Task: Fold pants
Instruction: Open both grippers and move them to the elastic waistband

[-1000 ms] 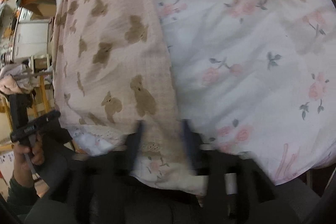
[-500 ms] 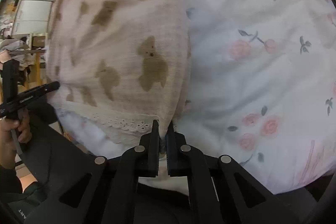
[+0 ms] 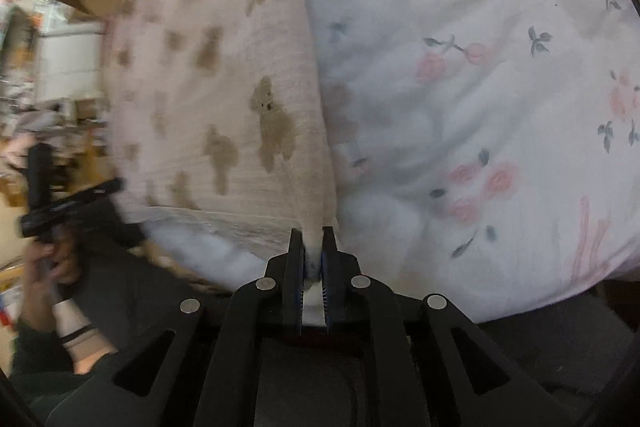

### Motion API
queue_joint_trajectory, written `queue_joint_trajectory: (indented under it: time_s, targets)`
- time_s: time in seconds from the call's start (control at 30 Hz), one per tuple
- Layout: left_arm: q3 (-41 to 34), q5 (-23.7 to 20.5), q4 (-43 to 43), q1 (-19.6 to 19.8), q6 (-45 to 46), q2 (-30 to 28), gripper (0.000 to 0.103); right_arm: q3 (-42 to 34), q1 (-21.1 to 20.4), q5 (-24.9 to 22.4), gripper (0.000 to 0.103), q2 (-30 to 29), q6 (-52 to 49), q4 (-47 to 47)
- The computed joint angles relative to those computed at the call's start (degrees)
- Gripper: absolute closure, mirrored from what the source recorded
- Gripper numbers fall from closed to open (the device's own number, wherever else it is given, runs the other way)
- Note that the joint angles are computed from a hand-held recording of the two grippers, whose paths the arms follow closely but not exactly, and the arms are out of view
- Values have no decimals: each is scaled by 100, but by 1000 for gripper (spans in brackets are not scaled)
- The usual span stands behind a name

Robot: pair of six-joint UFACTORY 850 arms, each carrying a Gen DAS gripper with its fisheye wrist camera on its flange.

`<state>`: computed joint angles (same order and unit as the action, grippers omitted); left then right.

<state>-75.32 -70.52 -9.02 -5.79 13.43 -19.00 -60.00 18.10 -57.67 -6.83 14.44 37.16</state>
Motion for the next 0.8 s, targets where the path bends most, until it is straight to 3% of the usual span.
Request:
queue_joint_trajectory:
  time_s: [0.03,0.07,0.1,0.13,0.17,0.3,0.43,0.53,0.67,0.8]
  targets:
    - [27,60,267,-103,-105,-2,92,-73,28,-124,89,-110,18,-118]
    - [37,67,448,-158,-195,-3,80,-140,39,-235,86,-180,76,-244]
    - [1,43,541,-176,-210,-3,66,-218,33,-351,75,-229,137,-355]
    - [-46,47,560,-165,-159,15,61,-308,4,-447,61,-252,127,-432]
    - [-132,82,487,-140,-105,36,53,-391,-3,-444,57,-263,77,-424]
    - [-910,313,-88,-45,28,-148,40,-946,-220,-23,56,-250,-275,-582]
    - [-2041,962,-487,-74,33,-835,38,-1648,-413,808,56,-541,-434,-742]
    - [-3007,1256,-633,-180,4,-1591,38,-2525,-540,1214,56,-1199,-683,-747]
    - [-4476,1036,-715,-441,-44,-2755,38,-3806,-620,1235,56,-2188,-781,-1003]
    - [-5745,1001,-129,-722,183,-3649,39,-5290,-724,856,59,-3309,-817,-1399]
